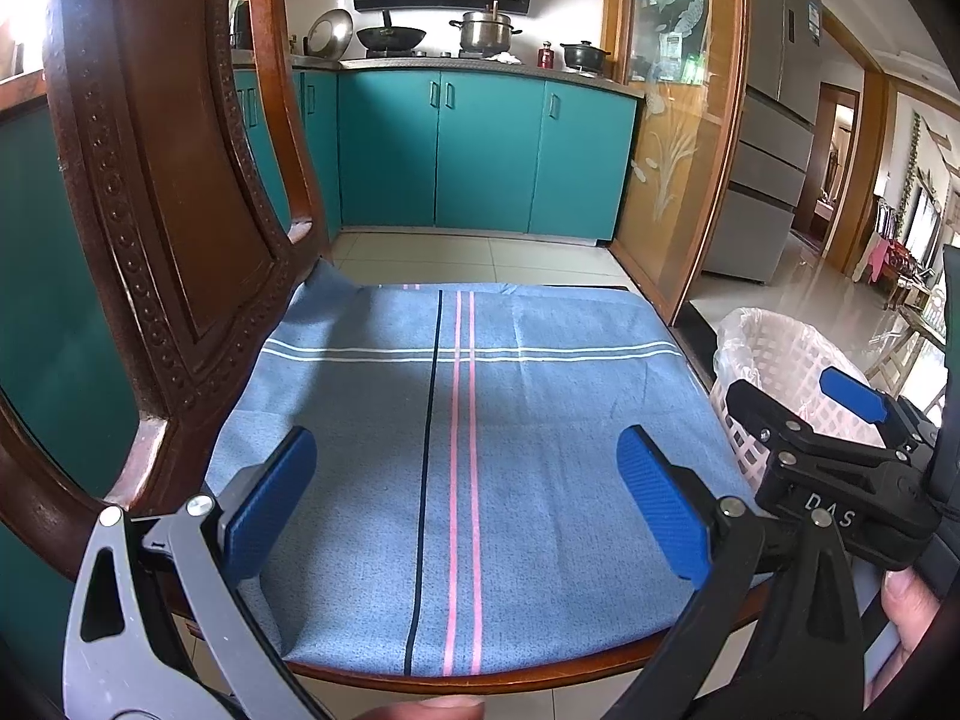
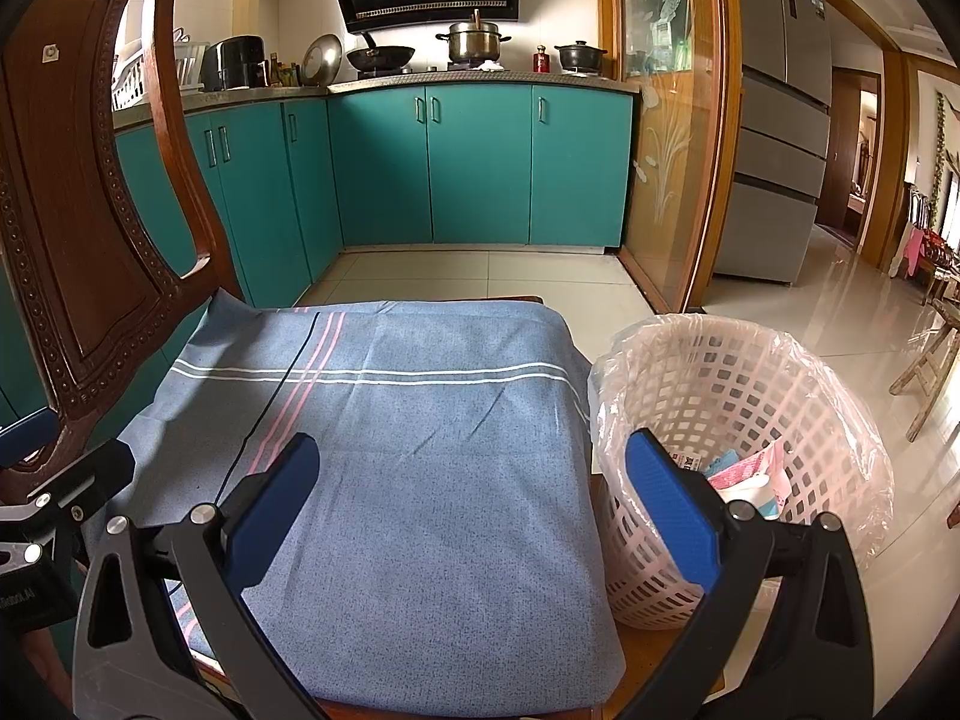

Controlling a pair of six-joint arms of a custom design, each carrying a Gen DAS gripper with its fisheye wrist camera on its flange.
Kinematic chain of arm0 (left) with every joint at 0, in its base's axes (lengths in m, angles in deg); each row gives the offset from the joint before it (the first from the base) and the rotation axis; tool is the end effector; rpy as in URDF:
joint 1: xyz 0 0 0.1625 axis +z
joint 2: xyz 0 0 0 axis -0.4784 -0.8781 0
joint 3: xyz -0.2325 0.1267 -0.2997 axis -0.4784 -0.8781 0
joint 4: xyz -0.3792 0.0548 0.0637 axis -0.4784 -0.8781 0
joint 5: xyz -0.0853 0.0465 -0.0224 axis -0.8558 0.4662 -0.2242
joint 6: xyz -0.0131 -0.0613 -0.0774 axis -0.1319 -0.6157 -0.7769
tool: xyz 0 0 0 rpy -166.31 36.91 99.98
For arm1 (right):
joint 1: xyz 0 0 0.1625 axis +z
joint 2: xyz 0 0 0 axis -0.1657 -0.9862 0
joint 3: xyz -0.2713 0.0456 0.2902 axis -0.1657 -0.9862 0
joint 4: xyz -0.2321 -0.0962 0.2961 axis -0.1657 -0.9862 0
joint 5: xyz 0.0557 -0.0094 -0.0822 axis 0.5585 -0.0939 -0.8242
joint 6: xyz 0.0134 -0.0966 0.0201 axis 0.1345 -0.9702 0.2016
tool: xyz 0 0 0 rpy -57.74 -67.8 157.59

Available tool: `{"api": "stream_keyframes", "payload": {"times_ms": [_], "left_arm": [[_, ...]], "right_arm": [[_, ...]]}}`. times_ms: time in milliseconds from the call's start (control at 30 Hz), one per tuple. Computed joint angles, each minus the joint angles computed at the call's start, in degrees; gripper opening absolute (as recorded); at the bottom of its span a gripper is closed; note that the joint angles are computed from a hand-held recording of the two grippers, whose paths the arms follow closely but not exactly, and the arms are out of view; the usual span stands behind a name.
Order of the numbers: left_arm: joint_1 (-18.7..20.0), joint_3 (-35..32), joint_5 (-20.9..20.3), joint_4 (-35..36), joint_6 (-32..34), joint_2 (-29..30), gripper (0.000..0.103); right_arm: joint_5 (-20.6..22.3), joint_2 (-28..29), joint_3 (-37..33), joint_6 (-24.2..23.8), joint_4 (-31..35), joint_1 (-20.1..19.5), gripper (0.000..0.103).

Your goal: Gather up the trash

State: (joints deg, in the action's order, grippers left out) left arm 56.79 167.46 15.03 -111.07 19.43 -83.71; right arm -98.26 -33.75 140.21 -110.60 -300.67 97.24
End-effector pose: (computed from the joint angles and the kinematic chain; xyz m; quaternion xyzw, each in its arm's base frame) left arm -0.3767 -0.4425 0.0082 0.2745 0.8495 -0.3681 0.2597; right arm 0.0685 -0.4104 0.3319 0.0806 -0.8030 0.4606 0.3694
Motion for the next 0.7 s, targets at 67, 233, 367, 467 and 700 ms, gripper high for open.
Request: {"api": "stream_keyframes", "payload": {"times_ms": [67, 233, 367, 467, 700], "left_arm": [[0.00, -0.08, 0.07, 0.12, 0.01, 0.00, 0.100], [-0.07, 0.19, -0.07, 0.34, -0.18, -0.17, 0.100], [-0.01, 0.10, -0.12, 0.39, -0.11, -0.19, 0.100], [0.00, 0.06, -0.26, 0.54, -0.03, -0.18, 0.100], [-0.32, 0.23, 0.47, -0.11, -0.06, 0.09, 0.100]], "right_arm": [[0.00, -0.01, -0.01, -0.02, 0.03, 0.00, 0.100], [0.02, 0.04, -0.02, 0.02, -0.04, -0.04, 0.100], [-0.02, 0.03, 0.00, -0.06, -0.01, 0.01, 0.100], [0.09, 0.00, 0.05, 0.00, -0.03, -0.07, 0.100], [0.14, -0.10, 0.13, 0.03, 0.22, -0.08, 0.100]]}}
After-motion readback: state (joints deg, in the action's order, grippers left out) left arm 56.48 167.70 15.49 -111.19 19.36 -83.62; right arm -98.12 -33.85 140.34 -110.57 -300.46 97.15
